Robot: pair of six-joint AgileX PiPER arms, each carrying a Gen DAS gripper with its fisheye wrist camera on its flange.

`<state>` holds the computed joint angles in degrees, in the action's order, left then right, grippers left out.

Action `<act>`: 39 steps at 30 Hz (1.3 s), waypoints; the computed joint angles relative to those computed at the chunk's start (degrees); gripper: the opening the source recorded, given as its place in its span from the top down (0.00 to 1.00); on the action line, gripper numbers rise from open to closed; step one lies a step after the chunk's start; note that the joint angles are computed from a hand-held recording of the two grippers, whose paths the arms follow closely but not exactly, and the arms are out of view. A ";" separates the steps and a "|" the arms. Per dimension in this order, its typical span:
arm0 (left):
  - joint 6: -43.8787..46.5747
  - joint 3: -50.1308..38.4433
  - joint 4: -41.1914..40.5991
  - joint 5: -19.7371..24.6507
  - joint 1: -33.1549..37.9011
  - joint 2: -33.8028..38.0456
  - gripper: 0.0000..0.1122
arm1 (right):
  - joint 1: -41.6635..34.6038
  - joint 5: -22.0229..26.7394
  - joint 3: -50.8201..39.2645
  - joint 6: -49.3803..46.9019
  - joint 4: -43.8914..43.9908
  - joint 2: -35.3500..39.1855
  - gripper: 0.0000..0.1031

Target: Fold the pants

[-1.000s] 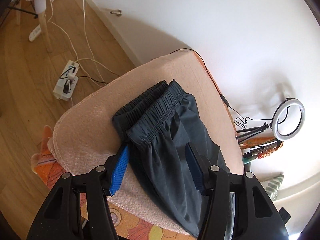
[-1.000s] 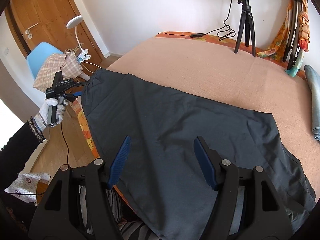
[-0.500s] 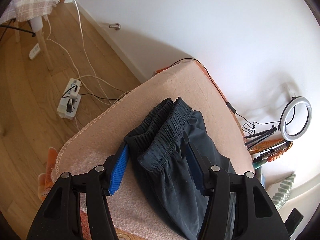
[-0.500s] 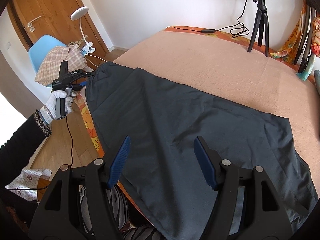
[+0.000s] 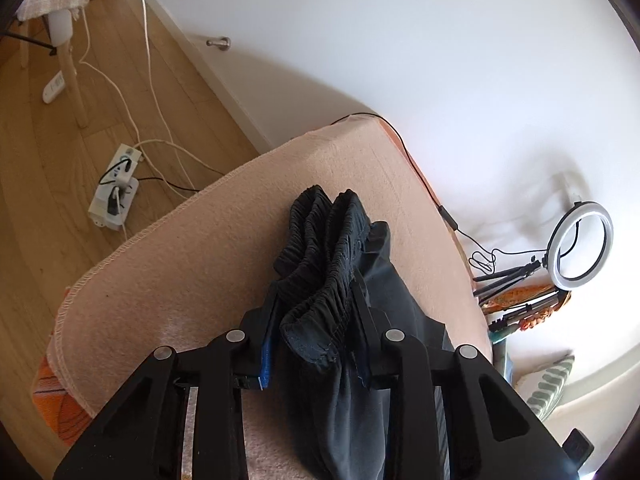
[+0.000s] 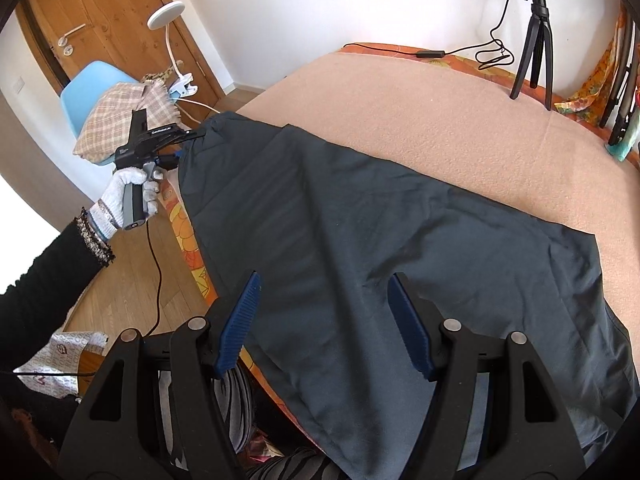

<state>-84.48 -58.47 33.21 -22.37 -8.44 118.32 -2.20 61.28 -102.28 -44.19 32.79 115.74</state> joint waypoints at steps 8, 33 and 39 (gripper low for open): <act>9.12 3.89 -10.38 -4.97 -0.35 -2.18 0.81 | 4.96 4.72 2.32 -1.87 -7.68 -0.63 0.41; 18.16 3.51 -12.43 1.59 -1.62 -6.73 0.82 | 14.66 4.35 -2.84 4.58 -17.08 8.39 0.97; 16.40 -3.28 -3.18 13.75 -5.04 -12.25 0.82 | 8.25 3.41 0.19 0.11 -5.40 2.21 0.61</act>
